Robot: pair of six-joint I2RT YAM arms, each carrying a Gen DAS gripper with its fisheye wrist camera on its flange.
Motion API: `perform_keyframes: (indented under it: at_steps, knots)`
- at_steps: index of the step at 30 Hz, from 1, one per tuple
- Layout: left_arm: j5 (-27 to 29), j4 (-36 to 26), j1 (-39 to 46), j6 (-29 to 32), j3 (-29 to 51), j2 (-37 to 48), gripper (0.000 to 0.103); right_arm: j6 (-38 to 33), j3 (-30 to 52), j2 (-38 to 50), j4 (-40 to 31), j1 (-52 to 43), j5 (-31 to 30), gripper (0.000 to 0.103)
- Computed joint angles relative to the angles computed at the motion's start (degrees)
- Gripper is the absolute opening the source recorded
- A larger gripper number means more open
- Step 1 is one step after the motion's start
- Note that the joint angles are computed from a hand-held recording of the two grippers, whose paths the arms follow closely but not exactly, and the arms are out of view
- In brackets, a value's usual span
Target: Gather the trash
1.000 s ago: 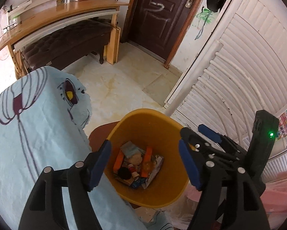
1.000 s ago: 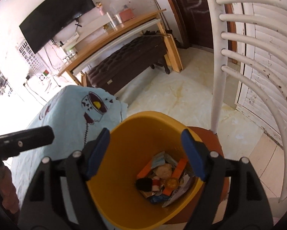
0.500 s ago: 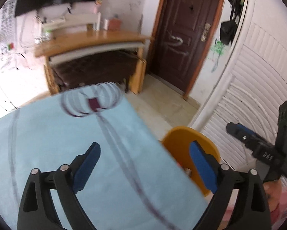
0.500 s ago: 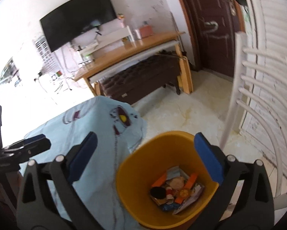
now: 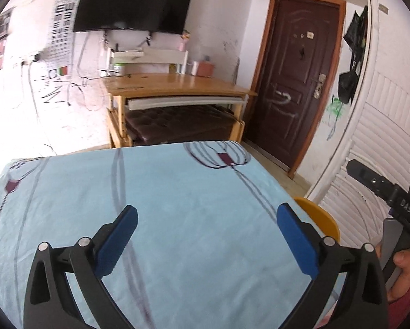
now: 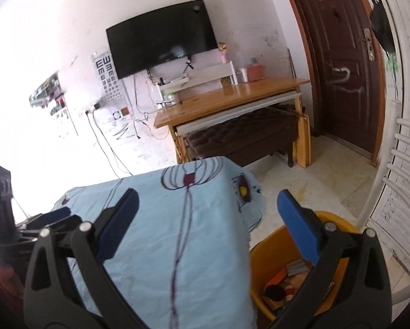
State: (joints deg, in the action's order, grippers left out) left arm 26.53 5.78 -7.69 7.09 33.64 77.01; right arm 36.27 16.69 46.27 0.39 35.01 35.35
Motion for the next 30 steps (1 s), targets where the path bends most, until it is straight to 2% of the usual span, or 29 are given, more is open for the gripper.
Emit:
perform_keyframes:
  at_steps: [4, 10, 16, 20, 24, 27, 30]
  knots:
    - [5.2, -1.2, 7.2, 2.7, -1.5, -1.9, 0.096, 1.6, 4.6, 8.9, 1.9, 6.4, 5.0, 0.097]
    - [13.5, -2.4, 19.6, 7.7, -4.1, -5.0, 0.096, 5.2, 10.6, 20.8, 4.0, 11.5, 8.1, 0.097]
    - [20.2, -5.1, 30.0, 13.8, -5.0, -7.0, 0.096, 8.3, 16.9, 31.0, 2.9, 18.7, 15.0, 0.097]
    - [24.6, -8.6, 37.0, 18.1, -4.3, -6.7, 0.096, 13.4, 21.1, 37.6, 0.4, 24.2, 21.6, 0.097]
    - [26.8, -12.4, 41.3, 22.6, -3.6, -6.7, 0.096, 17.9, 24.7, 43.3, -3.1, 28.7, 27.7, 0.097]
    - [28.0, -14.6, 43.6, 25.3, -3.2, -7.1, 0.096, 20.5, 26.2, 45.4, -4.8, 30.6, 29.0, 0.097]
    - [29.0, -18.0, 44.9, 27.5, -2.6, -7.9, 0.096, 20.1, 25.6, 45.8, -2.7, 30.9, 28.5, 0.097]
